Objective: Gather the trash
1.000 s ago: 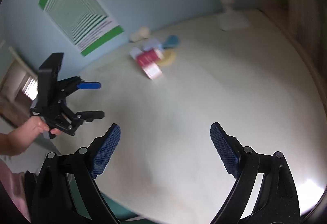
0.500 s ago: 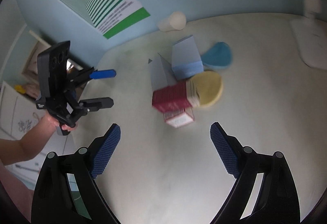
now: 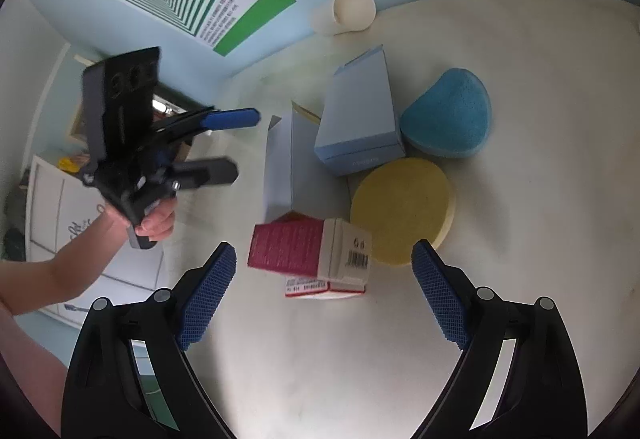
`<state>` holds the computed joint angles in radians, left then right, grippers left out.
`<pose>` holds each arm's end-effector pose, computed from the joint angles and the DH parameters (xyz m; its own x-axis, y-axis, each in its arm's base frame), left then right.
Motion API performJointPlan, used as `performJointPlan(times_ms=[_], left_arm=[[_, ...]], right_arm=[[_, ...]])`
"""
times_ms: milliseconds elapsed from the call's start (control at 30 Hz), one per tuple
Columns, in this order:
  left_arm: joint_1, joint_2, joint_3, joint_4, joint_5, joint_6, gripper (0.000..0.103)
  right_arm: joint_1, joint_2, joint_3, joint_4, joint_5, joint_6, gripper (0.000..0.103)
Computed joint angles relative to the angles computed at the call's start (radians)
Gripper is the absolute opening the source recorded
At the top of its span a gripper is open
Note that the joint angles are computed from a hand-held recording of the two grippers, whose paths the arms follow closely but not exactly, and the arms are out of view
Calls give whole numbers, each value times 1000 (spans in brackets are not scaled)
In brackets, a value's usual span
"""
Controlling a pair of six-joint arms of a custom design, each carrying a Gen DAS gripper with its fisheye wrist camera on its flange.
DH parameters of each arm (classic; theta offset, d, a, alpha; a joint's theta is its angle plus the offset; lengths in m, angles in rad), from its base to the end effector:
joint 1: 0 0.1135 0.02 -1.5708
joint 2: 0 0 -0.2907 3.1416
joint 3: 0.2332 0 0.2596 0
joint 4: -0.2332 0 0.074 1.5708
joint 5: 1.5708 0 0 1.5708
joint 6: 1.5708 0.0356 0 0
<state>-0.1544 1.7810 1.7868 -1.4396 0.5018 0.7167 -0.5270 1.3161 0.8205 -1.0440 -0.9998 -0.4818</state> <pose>0.3405 -0.0703 0.3550 -0.6068 0.6773 -0.4160 0.7936 0.5455 -0.2696 0.1883 -0.0749 0.2343 -0.8810 0.2229 -0.4173 -0.1795 0.6586 0.7308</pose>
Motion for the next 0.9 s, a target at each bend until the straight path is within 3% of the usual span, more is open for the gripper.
performJointPlan(times_ms=[100,400,900], left_arm=[[-22,24,2,42,-14,-80,96],[-35,10,-73,100,-92,-91,97],[50,66,2,-95,-96,2,95]], right_arm=[[-14,18,-6,-5,-13,-33,89],[-50,72,2,-88,-28,-165,88],[2,86,-6,-56,-63,-146,70]])
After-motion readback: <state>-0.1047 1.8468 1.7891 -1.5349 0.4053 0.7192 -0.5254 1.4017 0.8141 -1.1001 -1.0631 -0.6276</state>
